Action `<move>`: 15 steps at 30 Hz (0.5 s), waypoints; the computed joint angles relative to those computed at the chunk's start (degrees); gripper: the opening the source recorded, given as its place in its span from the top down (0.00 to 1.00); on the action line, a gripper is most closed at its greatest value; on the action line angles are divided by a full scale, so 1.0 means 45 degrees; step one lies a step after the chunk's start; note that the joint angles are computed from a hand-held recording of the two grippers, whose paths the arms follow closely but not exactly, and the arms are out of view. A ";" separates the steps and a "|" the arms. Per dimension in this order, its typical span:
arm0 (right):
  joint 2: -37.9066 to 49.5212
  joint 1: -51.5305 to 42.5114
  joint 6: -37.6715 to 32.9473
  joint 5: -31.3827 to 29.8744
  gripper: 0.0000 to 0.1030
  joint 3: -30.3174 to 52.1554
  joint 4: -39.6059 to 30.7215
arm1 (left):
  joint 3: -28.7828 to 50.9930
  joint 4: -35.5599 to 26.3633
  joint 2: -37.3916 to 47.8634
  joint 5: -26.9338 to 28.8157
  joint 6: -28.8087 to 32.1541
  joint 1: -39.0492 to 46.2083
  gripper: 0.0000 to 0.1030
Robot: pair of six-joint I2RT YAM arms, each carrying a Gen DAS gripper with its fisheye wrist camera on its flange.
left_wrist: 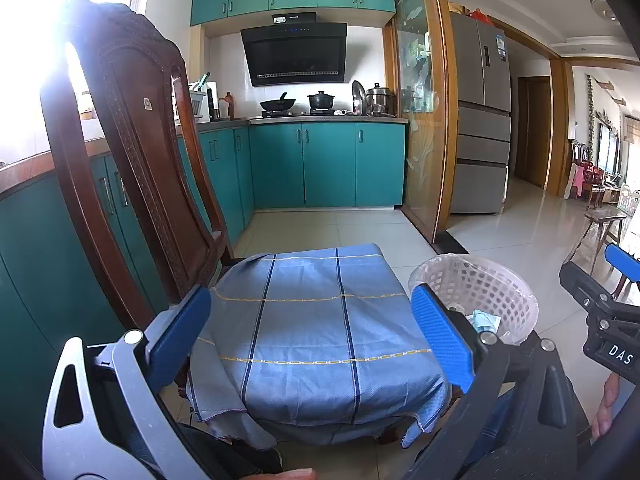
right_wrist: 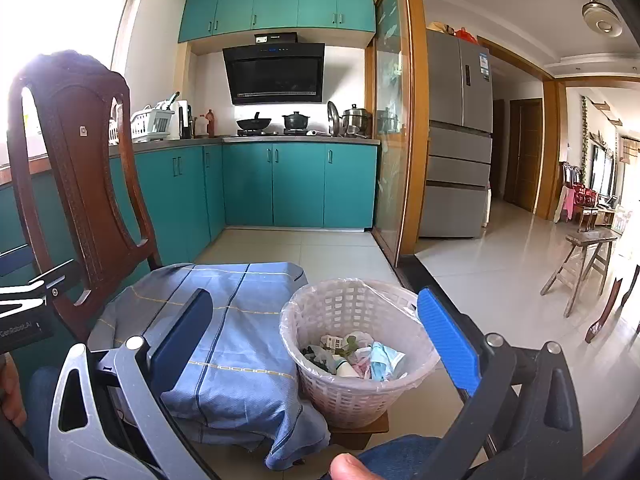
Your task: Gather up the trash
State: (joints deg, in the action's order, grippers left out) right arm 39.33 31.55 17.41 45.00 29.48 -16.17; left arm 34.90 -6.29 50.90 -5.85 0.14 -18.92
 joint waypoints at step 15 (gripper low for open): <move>0.0125 -0.0058 0.0357 0.0086 0.03 0.0148 -0.0324 | 0.0044 0.0058 0.0078 -0.0114 0.0037 -0.0071 0.03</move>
